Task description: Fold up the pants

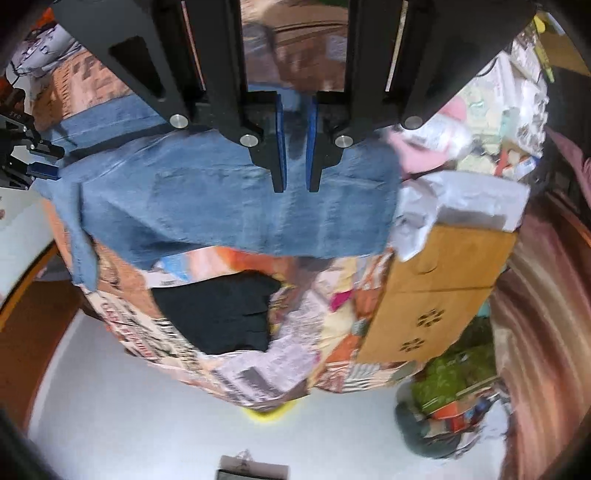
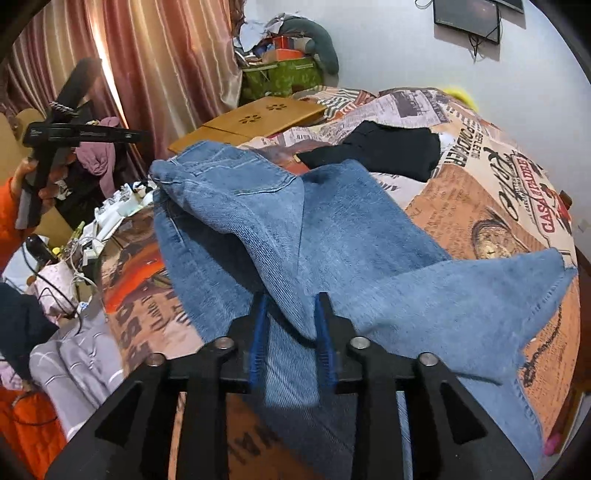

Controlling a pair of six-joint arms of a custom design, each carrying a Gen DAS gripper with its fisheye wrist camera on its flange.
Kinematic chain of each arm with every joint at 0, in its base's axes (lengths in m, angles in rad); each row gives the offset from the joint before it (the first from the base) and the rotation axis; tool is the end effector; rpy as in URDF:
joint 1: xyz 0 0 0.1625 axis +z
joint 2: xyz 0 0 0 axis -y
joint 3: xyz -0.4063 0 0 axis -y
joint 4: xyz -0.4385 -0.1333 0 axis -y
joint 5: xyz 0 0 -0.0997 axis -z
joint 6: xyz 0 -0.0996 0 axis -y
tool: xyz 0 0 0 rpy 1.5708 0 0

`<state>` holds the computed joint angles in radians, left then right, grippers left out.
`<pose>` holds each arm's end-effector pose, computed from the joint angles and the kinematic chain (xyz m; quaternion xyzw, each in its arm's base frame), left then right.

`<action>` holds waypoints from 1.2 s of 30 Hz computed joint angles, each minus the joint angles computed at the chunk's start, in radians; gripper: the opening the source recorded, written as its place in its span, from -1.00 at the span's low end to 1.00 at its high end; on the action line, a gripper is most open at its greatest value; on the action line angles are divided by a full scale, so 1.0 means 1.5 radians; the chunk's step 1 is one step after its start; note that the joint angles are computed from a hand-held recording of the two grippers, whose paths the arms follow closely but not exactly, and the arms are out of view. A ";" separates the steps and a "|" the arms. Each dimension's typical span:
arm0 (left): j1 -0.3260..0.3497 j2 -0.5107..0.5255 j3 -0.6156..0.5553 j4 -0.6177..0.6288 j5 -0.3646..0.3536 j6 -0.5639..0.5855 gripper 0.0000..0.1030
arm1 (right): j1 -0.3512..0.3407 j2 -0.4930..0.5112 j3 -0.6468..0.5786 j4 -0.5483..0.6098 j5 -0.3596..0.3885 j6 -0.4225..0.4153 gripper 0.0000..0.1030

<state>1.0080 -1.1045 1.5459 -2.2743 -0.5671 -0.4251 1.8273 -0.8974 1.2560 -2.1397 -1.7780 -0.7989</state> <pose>-0.1840 -0.6989 0.3123 -0.0029 0.8714 -0.3270 0.3656 0.3075 -0.7276 0.2517 0.4887 -0.8601 0.0730 0.1271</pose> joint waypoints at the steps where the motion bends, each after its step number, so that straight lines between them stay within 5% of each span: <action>1: -0.001 0.013 -0.012 -0.008 -0.008 0.010 -0.84 | -0.001 -0.005 0.000 -0.004 -0.004 0.003 -0.48; 7: 0.010 0.104 -0.099 -0.023 -0.052 0.051 -0.76 | -0.025 -0.007 -0.040 -0.022 -0.010 0.059 -0.38; 15: 0.034 0.192 -0.174 0.062 -0.090 0.040 -0.76 | -0.036 0.096 -0.196 0.013 -0.039 0.101 -0.38; 25: 0.023 0.192 -0.107 0.006 -0.044 0.075 -0.75 | -0.025 0.272 -0.458 0.286 -0.082 0.105 -0.38; 30: 0.032 0.187 -0.115 0.008 -0.075 0.053 -0.74 | -0.030 0.215 -0.378 0.278 -0.111 0.069 -0.38; 36: 0.029 0.195 -0.140 0.032 -0.081 0.041 -0.74 | -0.054 0.115 -0.264 0.273 -0.099 0.117 -0.38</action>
<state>1.0513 -0.8121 1.3360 -2.2262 -0.6884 -0.3629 1.7462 -0.7248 0.8607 -1.7297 -1.9272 -0.6239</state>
